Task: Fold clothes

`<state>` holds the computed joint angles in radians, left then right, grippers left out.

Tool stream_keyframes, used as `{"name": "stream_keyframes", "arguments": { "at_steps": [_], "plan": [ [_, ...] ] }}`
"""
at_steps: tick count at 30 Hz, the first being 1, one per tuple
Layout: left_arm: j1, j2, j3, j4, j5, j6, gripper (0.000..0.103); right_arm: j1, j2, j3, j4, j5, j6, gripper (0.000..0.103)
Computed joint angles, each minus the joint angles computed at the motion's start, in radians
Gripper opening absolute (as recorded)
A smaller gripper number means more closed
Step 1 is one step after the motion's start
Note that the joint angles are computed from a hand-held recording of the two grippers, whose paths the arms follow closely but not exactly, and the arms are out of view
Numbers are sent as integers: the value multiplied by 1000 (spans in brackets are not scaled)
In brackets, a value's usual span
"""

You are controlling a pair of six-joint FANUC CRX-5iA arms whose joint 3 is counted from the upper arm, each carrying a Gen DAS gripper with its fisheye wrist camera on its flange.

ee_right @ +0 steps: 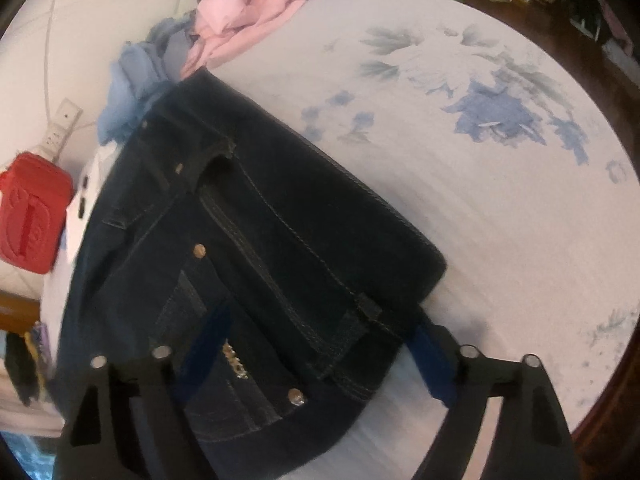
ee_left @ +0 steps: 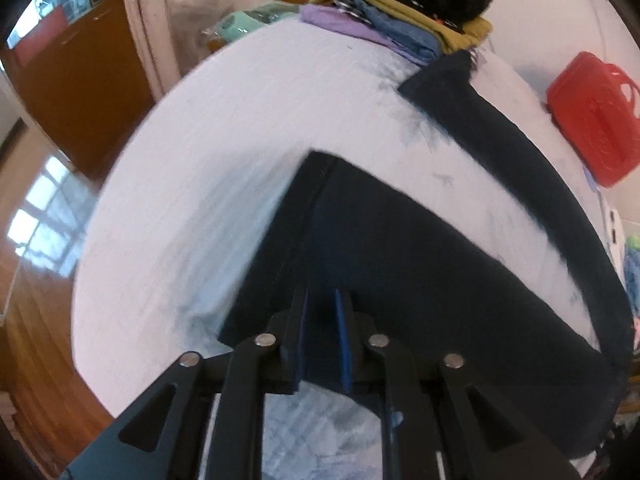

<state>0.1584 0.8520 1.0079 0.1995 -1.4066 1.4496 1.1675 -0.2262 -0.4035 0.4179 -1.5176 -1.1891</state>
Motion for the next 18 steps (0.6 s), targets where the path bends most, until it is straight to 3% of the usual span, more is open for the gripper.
{"name": "stream_keyframes", "arguments": {
  "at_steps": [1, 4, 11, 12, 13, 14, 15, 17, 18],
  "plan": [
    [-4, -3, -8, -12, 4, 0, 36, 0, -1, 0, 0, 0, -1, 85],
    [-10, -34, -61, -32, 36, 34, 50, 4, -4, -2, -2, 0, -14, 85],
    [-26, -45, -79, -68, 63, 96, 51, 21, -15, -23, 24, 6, -51, 93],
    [-39, -38, -56, -110, 56, 103, 36, 14, -7, -14, 17, -1, -34, 90],
    [-48, -34, -34, -148, 40, 104, 14, -12, 23, 31, -24, -30, 32, 84],
    [-56, -30, -12, -184, 24, 103, 6, -38, 54, 76, -63, -62, 95, 64],
    [-62, -21, 17, -215, -1, 109, 3, -58, 84, 118, -95, -100, 149, 41],
    [-83, -11, 77, -325, -46, 98, 3, -47, 116, 176, -111, -192, 172, 20],
    [-82, -8, 96, -347, -58, 75, 3, -21, 94, 163, -103, -202, 125, 20]
  ]
}}
